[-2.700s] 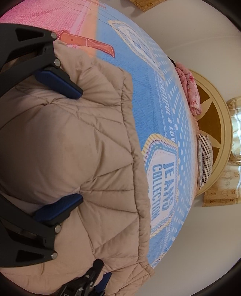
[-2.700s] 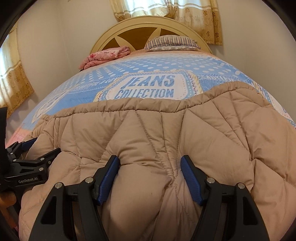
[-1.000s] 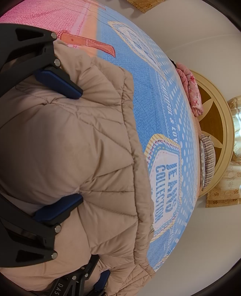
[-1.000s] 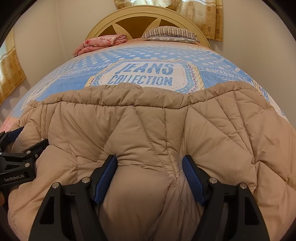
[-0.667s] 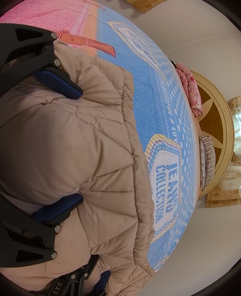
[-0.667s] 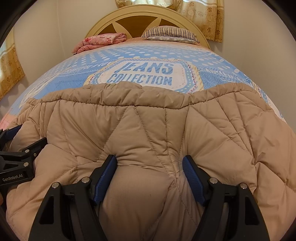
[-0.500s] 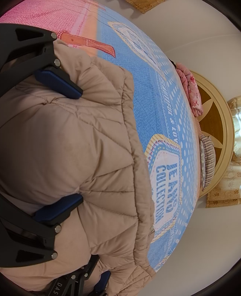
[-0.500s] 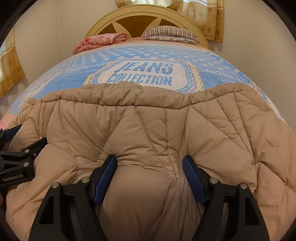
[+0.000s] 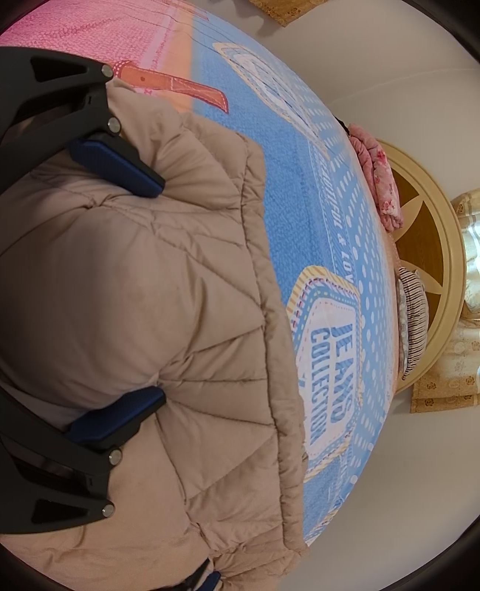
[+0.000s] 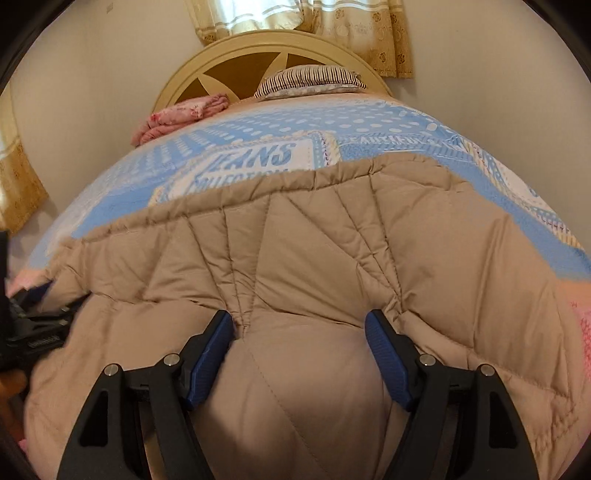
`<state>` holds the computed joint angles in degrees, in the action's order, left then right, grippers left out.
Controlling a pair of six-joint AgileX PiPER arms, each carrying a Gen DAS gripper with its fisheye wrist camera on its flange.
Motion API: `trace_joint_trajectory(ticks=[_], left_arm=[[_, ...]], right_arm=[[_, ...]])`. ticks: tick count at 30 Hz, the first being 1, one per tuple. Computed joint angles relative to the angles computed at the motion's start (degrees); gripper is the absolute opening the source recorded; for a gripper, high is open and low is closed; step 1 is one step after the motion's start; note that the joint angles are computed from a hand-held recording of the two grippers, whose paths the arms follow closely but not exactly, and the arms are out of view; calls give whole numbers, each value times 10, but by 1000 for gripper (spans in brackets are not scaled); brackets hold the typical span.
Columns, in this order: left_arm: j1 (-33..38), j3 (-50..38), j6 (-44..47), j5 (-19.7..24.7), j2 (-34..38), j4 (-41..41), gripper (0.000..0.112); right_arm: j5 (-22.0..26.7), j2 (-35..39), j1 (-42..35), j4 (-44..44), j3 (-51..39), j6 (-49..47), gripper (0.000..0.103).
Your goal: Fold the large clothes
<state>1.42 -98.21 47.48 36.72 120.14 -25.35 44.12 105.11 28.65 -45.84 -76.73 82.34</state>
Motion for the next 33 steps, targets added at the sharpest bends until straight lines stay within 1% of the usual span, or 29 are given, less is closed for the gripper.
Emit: trace_joint_trajectory(ticks=[1,4,6,8,9,11,13,15,16,17,18,19,21,22,23,25,26,28,29,30,31,33], left_arm=[[0,1,-1,-1,-1,1,103],[-1,5,-4,-5,-4,6,103],[-3,3,-13,-2,-4,16,103],[-4,-17,-29,19,2,32,103],[-3,-32,-41,37,6,45,103],[-3,-41,-64,52,0,65,103],[10,-9,-42,47,-32,37,103],[39,54,16,31,-90,-11,103],[59,74,48,39,-111,-40,103],[88,95,92,55,-133,-83,103],[131,122,147,81,-158,-134,103],[162,138,183,99,-171,-161,103],[230,182,242,112,-199,-190,103],[255,192,258,119,-202,-198,103],[289,199,277,135,-201,-208,103],[330,204,280,148,-194,-204,103],[350,204,277,158,-186,-202,103],[370,218,269,171,-184,-203,103],[377,221,262,187,-183,-206,103],[382,224,257,213,-181,-212,103],[382,231,253,228,-185,-213,103],[378,244,238,260,-189,-226,103]], right_arm=[[0,5,-3,5,-5,-7,75],[-22,3,-14,19,3,-14,76],[-19,0,-13,21,5,-17,76],[2,9,-7,31,-13,-32,76],[6,12,-7,35,-19,-38,76],[5,12,-7,35,-19,-37,76],[12,15,-5,36,-25,-41,76],[36,15,1,46,-40,-54,76],[50,11,7,50,-46,-59,76],[63,2,18,48,-46,-50,76],[68,-12,32,38,-41,-32,76],[68,-27,49,25,-32,-12,76],[86,-43,95,-1,-33,10,76],[99,-43,116,-10,-38,15,76],[109,-40,140,-19,-43,23,77],[142,-9,177,-13,-73,7,79],[149,9,188,-7,-82,4,79],[173,49,205,-25,-92,19,80],[182,62,208,-31,-96,26,80],[194,73,208,-26,-110,15,81],[207,84,205,-15,-129,-4,81],[203,79,199,-3,-130,-15,81]])
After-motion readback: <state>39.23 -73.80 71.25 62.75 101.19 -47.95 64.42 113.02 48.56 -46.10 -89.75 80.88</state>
